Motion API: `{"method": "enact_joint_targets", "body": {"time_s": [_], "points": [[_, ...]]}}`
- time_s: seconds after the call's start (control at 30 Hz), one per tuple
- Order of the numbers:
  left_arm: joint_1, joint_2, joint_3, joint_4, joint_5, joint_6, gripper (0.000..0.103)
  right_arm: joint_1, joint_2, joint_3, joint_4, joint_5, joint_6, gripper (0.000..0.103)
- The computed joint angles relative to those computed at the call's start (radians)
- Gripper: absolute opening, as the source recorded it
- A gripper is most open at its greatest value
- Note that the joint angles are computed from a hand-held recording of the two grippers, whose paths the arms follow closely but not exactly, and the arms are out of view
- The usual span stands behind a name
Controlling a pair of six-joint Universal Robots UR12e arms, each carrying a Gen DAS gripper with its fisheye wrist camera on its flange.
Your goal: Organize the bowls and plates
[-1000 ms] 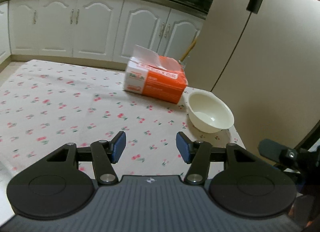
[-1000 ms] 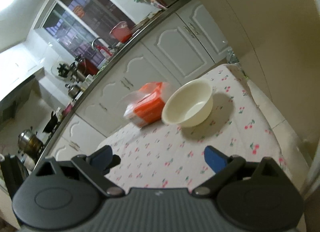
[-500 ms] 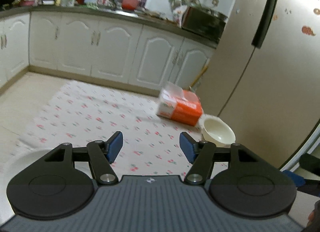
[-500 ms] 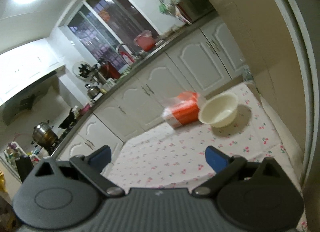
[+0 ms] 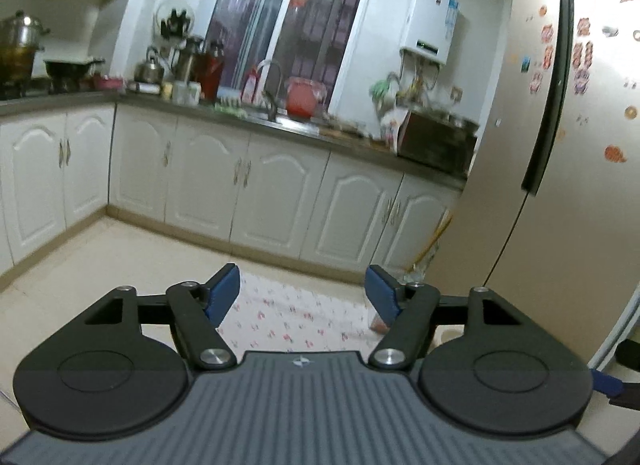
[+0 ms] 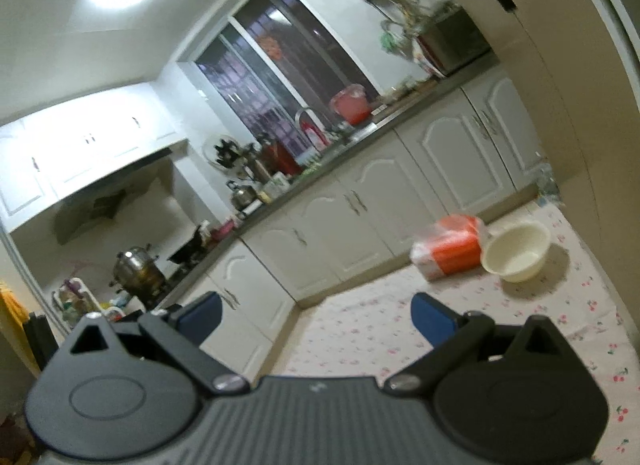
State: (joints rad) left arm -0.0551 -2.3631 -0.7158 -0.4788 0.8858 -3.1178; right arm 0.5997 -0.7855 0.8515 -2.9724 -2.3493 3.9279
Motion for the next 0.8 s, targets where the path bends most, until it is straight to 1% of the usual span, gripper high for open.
{"method": "enact_joint_targets", "body": {"time_s": [0.1,0.2,0.27,0.33,0.47,0.53,0.6,0.7,0.8], "points": [[0.013,0.03,-0.05,0.048,-0.016,-0.015,0.088,0.016,0.017,-0.036,-0.019,-0.01,-0.032,0.102],[0.023,0.059,-0.099,0.073,-0.017,-0.026,0.088,0.033,0.034,-0.059,-0.043,-0.021,-0.059,0.102],[0.029,0.075,-0.133,0.091,-0.02,-0.025,0.088,0.04,0.041,-0.068,-0.044,-0.029,-0.073,0.102],[0.033,0.091,-0.164,0.1,-0.018,-0.02,0.089,0.047,0.049,-0.078,-0.036,-0.034,-0.08,0.102],[0.046,0.12,-0.22,0.106,-0.027,-0.019,0.091,0.05,0.052,-0.079,-0.028,-0.012,-0.08,0.102],[0.045,0.118,-0.218,0.089,-0.02,-0.022,0.092,0.05,0.048,-0.071,-0.011,-0.006,-0.064,0.102],[0.046,0.113,-0.205,0.055,-0.025,-0.022,0.092,0.049,0.042,-0.061,0.015,-0.005,-0.043,0.102],[0.043,0.102,-0.184,0.014,-0.025,-0.014,0.092,0.046,0.023,-0.034,0.072,-0.02,0.023,0.102],[0.033,0.078,-0.149,-0.03,-0.02,-0.001,0.093,0.038,0.01,-0.006,0.09,-0.027,0.062,0.102]]}}
